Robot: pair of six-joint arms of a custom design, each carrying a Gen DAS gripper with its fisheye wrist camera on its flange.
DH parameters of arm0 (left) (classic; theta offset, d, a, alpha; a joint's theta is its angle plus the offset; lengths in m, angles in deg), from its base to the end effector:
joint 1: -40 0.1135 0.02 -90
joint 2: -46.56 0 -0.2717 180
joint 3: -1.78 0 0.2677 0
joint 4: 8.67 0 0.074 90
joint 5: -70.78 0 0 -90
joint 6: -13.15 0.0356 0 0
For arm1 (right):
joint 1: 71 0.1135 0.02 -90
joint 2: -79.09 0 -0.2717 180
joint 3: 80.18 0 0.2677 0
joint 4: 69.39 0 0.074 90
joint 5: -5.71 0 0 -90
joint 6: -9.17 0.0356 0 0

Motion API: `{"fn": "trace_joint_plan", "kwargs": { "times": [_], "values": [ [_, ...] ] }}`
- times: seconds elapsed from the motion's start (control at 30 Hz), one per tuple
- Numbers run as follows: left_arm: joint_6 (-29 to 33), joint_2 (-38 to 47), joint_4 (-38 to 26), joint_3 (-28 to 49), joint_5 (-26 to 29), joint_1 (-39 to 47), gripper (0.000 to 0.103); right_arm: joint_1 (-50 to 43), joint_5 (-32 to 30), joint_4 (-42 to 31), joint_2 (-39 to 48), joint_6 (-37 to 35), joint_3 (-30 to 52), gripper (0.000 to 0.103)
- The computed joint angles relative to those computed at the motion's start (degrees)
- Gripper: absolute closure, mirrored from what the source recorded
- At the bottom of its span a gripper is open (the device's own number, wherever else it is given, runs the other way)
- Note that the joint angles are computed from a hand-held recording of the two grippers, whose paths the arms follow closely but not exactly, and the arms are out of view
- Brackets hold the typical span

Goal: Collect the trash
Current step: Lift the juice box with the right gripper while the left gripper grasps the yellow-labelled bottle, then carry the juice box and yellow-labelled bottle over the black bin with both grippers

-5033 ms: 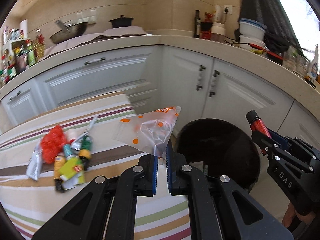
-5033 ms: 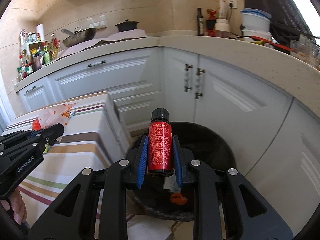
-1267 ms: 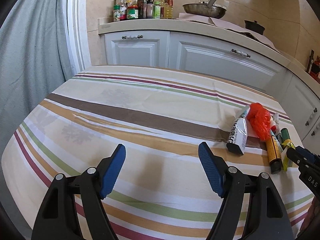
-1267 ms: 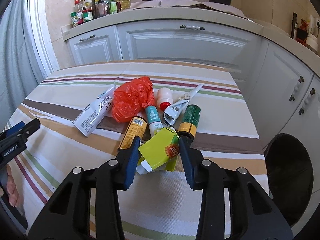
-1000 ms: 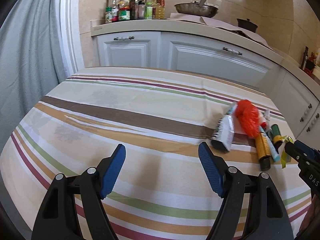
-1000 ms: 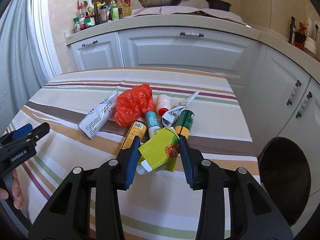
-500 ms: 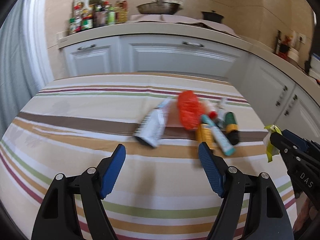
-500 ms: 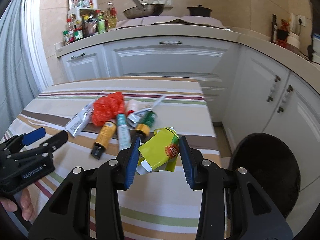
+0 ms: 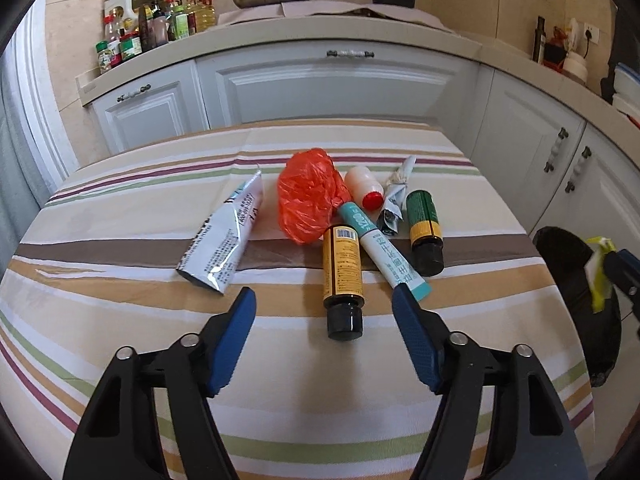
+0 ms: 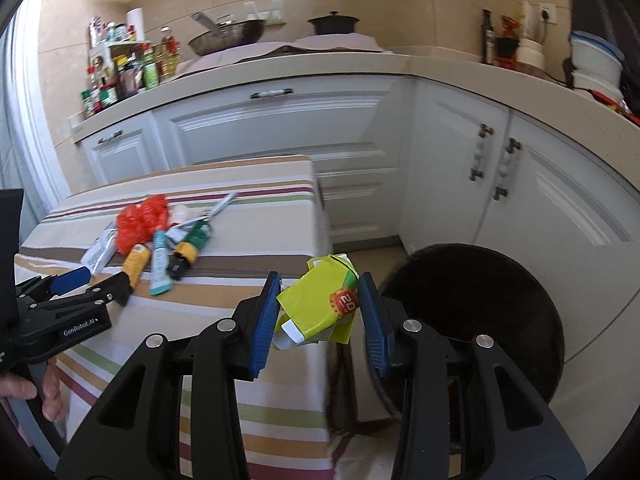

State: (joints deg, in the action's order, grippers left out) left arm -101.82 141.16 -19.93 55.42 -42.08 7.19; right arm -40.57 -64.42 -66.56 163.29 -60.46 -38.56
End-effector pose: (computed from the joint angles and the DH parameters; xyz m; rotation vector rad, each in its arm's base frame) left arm 0.2675 -0.1560 0.1244 -0.0016 2.3868 0.0279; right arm 0.2409 0.1275 0.1340 -0.0129 2.2176 0.0949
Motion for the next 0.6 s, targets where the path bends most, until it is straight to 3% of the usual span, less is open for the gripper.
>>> {"fn": "trace_joint_plan", "kwargs": {
  "times": [0.23,0.33,0.6],
  "values": [
    [-0.63,3.75,-2.7,3.11,4.43,1.4,0.058,-3.69,-2.66,1.94,-0.43,-0.48,-2.04,0.065],
    [0.4,4.19,-2.88,3.66,4.03,0.89,0.078,-4.36,-3.41,2.44,-0.38,-0.54,-2.39,0.065],
    [0.75,1.22,-0.58,0.92,2.86,-0.23,0.078,-4.72,-3.65,2.93,-1.46,-0.67,-3.33,0.065]
  ]
}}
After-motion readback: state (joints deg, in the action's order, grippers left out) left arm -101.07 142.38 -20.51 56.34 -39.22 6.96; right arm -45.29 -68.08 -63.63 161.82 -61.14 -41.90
